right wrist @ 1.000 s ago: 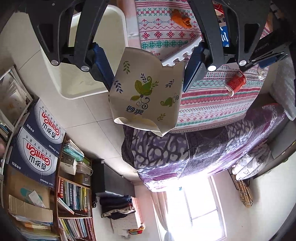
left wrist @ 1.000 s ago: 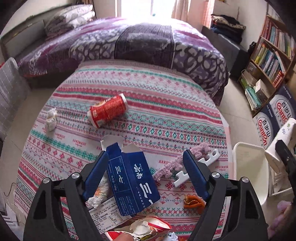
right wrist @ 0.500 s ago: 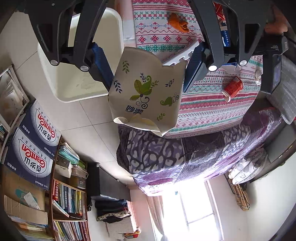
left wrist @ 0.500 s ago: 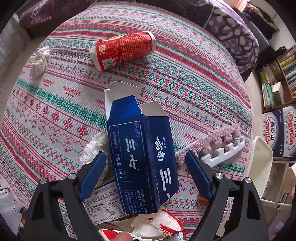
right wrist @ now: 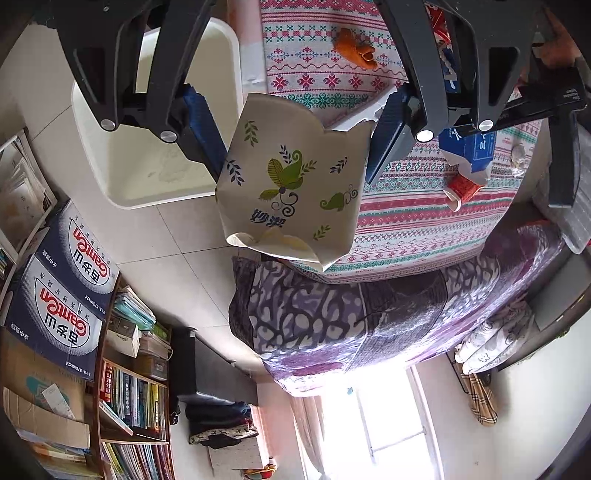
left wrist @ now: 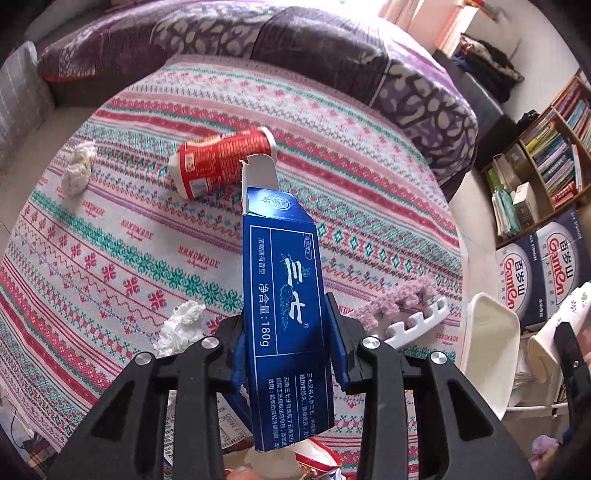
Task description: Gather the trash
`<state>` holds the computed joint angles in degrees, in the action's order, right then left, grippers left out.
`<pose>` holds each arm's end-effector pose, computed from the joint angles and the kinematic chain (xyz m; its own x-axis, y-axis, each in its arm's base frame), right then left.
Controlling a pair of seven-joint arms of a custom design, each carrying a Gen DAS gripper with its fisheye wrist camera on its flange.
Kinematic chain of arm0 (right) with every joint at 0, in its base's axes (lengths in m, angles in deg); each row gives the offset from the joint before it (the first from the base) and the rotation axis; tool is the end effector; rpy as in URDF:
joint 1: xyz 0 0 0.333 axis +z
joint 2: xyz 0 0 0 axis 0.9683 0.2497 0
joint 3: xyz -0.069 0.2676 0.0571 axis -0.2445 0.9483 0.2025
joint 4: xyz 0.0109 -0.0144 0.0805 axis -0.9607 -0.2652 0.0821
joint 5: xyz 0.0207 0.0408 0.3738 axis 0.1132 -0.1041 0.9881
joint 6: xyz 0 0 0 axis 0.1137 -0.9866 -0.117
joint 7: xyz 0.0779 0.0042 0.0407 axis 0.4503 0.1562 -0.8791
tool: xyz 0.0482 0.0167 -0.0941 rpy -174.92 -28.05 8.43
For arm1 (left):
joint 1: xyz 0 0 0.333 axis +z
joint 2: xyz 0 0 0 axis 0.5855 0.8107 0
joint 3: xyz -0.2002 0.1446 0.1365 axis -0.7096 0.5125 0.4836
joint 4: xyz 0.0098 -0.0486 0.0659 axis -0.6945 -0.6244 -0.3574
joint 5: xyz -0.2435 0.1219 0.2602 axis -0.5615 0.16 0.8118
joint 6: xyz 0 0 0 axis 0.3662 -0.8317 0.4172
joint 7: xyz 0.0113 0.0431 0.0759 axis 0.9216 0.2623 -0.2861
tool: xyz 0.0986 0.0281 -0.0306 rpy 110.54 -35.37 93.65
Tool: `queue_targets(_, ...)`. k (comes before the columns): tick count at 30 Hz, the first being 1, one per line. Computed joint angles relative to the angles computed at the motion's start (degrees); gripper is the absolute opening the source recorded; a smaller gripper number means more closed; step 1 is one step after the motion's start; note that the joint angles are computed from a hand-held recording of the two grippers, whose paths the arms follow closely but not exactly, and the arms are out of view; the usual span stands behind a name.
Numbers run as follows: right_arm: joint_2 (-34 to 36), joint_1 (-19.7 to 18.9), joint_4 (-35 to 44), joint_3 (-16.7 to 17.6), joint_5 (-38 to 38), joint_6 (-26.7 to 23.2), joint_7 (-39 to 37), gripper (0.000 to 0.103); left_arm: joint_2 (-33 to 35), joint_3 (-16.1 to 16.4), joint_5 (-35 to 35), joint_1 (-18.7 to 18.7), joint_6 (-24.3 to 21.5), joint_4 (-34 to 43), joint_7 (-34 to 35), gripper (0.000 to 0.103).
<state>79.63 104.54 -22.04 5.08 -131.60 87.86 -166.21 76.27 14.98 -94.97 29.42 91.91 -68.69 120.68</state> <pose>0.4713 0.3347 0.5001 -0.5527 -0.8195 -0.1514 -0.5214 0.4817 -0.7043 0.6256 -0.1668 0.4555 -0.2375 -0.9504 0.2010 -0.9056 0.1418 -0.3997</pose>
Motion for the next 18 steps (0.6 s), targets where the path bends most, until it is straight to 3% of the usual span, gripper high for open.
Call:
queue_targets(7, -0.9, 0.0, -0.7, 0.2, -0.7, -0.8, 0.9, 0.07, -6.5, 0.8, 8.2, -2.7, 15.9, -8.6, -5.1, 0.035)
queue_targets(14, -1.9, 0.0, -1.5, 0.6, -2.0, -2.2, 1.4, 0.07, -11.8, 1.6, 21.8, -4.2, 28.1, -16.2, -15.9, 0.035)
queue_targets(18, -2.7, -0.2, -2.2, 0.9, -2.6, -3.1, 1.7, 0.07, -13.7, 1.2, 30.6, -3.7, 32.2, -18.6, -23.6, 0.035)
